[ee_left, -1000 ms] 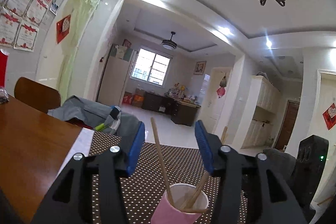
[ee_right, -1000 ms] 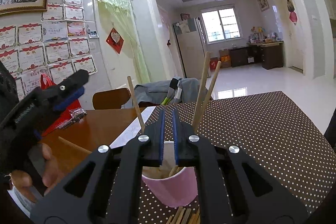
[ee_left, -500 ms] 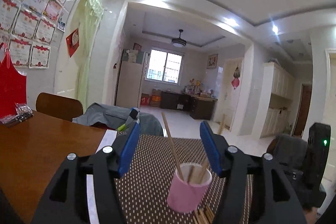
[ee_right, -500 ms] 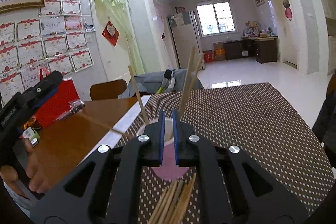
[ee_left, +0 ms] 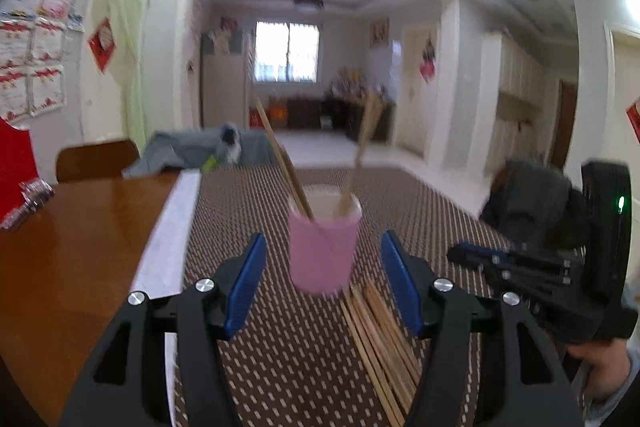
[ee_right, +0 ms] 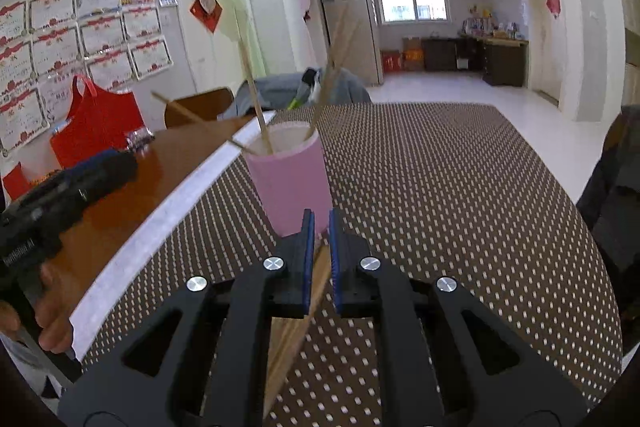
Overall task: Organize utensils
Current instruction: 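Move the right gripper back over the chopstick pile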
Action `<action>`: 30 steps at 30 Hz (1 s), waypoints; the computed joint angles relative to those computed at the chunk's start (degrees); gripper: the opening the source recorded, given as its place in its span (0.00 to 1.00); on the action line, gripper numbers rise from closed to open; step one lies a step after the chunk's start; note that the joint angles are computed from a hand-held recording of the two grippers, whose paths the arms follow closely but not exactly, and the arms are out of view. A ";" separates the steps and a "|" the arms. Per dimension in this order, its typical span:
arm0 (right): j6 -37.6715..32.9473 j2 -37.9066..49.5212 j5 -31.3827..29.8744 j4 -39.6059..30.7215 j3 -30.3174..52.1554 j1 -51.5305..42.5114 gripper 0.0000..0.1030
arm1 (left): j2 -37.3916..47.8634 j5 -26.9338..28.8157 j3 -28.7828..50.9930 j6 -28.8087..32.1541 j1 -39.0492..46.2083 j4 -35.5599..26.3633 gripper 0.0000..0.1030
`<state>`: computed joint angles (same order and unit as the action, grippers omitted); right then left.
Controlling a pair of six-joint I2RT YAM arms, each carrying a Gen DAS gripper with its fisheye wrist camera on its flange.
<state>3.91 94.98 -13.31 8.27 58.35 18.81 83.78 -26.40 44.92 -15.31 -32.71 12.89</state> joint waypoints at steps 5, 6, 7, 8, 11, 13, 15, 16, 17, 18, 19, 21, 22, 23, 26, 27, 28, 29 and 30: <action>-1.03 0.78 -0.89 -1.95 -1.14 -1.31 0.08 | 7.27 5.88 6.18 -2.79 1.12 -10.60 0.57; -1.19 1.03 -1.22 -2.58 -1.08 -1.66 0.08 | 9.22 7.32 8.07 -3.30 1.68 -13.58 0.57; -1.32 1.34 -1.45 -3.09 -1.06 -1.92 0.08 | 10.88 8.36 9.17 -3.71 2.17 -15.04 0.57; -1.42 1.83 -1.57 -3.90 -0.70 -2.11 0.08 | 12.42 9.45 10.44 -4.10 2.60 -16.87 0.57; -1.68 3.04 -1.86 -5.43 -0.04 -2.51 0.13 | 17.29 12.32 13.87 -5.47 3.84 -21.86 0.57; -1.66 3.58 -1.96 -5.70 0.04 -2.56 0.33 | 19.03 13.23 14.65 -5.88 4.18 -22.77 0.57; -1.46 4.02 -1.38 -5.74 0.39 -2.08 0.50 | 20.70 13.30 15.75 -6.35 4.10 -23.73 0.57; -1.67 3.99 -1.24 -5.31 -0.01 -2.01 0.50 | 21.05 13.39 16.34 -6.26 4.20 -24.42 0.57; -2.09 4.18 -0.92 -5.43 0.04 -1.80 0.50 | 21.53 13.29 16.81 -6.21 4.19 -24.99 0.57; -2.21 4.55 -0.53 -5.61 0.36 -1.51 0.50 | 22.10 13.17 17.17 -6.12 4.13 -25.36 0.58; -2.27 4.82 -0.34 -5.72 0.49 -1.35 0.50 | 21.93 13.26 16.93 -6.06 4.10 -24.84 0.58; -2.22 5.48 -0.46 -6.07 1.03 -1.26 0.50 | 22.15 12.86 17.37 -6.00 3.89 -25.07 0.58; -2.15 5.93 -0.35 -6.33 1.52 -1.11 0.50 | 22.36 12.55 17.89 -5.74 3.83 -25.45 0.58; -2.14 6.40 -0.28 -6.63 1.93 -1.03 0.50 | 22.54 11.93 18.05 -5.49 3.62 -25.42 0.58; -1.99 7.21 -1.02 -7.42 2.78 -1.22 0.51 | 23.72 9.62 19.76 -5.13 2.69 -26.39 0.60; -1.94 7.34 -1.02 -7.55 2.91 -1.20 0.52 | 24.08 8.73 20.27 -4.92 2.27 -26.81 0.60; -1.96 7.44 -1.13 -7.73 3.06 -1.21 0.53 | 24.55 8.14 20.96 -4.71 2.03 -27.23 0.61; -2.02 7.66 -1.39 -8.01 3.30 -1.28 0.53 | 24.97 7.30 21.65 -4.28 1.72 -27.86 0.61; -2.02 7.74 -1.51 -8.18 3.39 -1.31 0.54 | 25.28 6.46 22.22 -3.75 1.36 -28.51 0.61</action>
<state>1.89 102.71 -14.82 0.09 61.75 17.50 109.06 -19.93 67.14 -19.06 -31.35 -15.62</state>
